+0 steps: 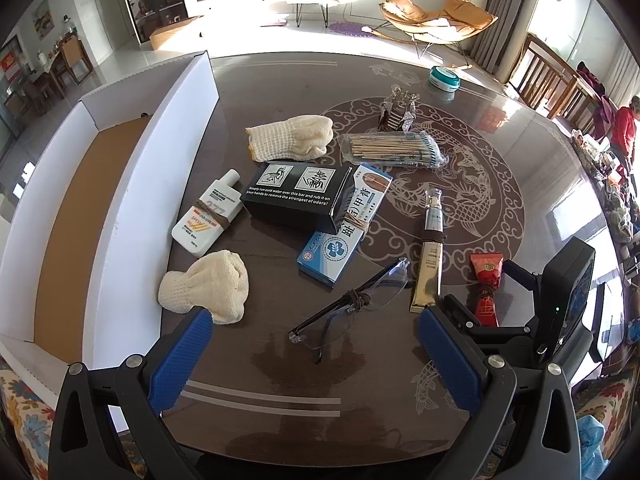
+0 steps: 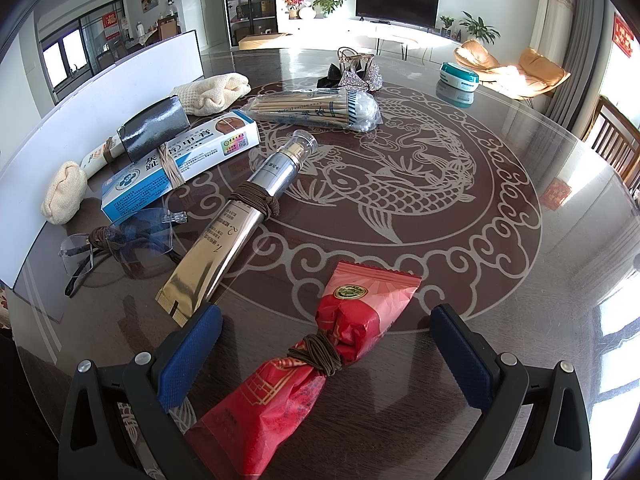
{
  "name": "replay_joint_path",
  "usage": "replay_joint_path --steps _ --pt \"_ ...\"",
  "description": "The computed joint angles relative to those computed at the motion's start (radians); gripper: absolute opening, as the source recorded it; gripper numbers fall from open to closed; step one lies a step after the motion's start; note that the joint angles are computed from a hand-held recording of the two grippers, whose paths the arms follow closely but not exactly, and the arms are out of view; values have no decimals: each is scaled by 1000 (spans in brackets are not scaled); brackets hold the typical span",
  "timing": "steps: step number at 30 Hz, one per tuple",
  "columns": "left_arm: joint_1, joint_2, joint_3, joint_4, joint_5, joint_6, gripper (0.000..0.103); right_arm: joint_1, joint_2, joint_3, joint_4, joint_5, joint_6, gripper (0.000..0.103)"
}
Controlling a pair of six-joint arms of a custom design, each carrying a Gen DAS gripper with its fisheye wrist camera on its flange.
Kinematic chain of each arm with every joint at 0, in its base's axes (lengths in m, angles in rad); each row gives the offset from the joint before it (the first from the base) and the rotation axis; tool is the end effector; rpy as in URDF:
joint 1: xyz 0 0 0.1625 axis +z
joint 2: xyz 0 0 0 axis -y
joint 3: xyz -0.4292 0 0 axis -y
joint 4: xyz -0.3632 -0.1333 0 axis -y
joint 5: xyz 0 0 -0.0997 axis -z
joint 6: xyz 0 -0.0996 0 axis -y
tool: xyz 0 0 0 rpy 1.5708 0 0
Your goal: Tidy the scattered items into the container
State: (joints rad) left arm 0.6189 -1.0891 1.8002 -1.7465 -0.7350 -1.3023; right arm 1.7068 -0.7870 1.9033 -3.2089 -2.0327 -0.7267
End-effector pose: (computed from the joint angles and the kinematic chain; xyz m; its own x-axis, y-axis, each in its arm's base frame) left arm -0.3080 -0.4737 0.1975 -0.6969 -0.2779 -0.6612 0.1080 0.8707 -0.4798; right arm 0.1685 -0.5758 0.1125 -0.6073 -0.4969 0.6199 -0.6971 0.7075 -0.1158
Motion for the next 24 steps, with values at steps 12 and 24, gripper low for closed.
replay_joint_path --steps 12,24 --pt "24 37 -61 74 7 62 103 0 0 0 0 0 0 103" --pt "86 94 -126 116 -8 300 103 0 1 -1 -1 0 0 103"
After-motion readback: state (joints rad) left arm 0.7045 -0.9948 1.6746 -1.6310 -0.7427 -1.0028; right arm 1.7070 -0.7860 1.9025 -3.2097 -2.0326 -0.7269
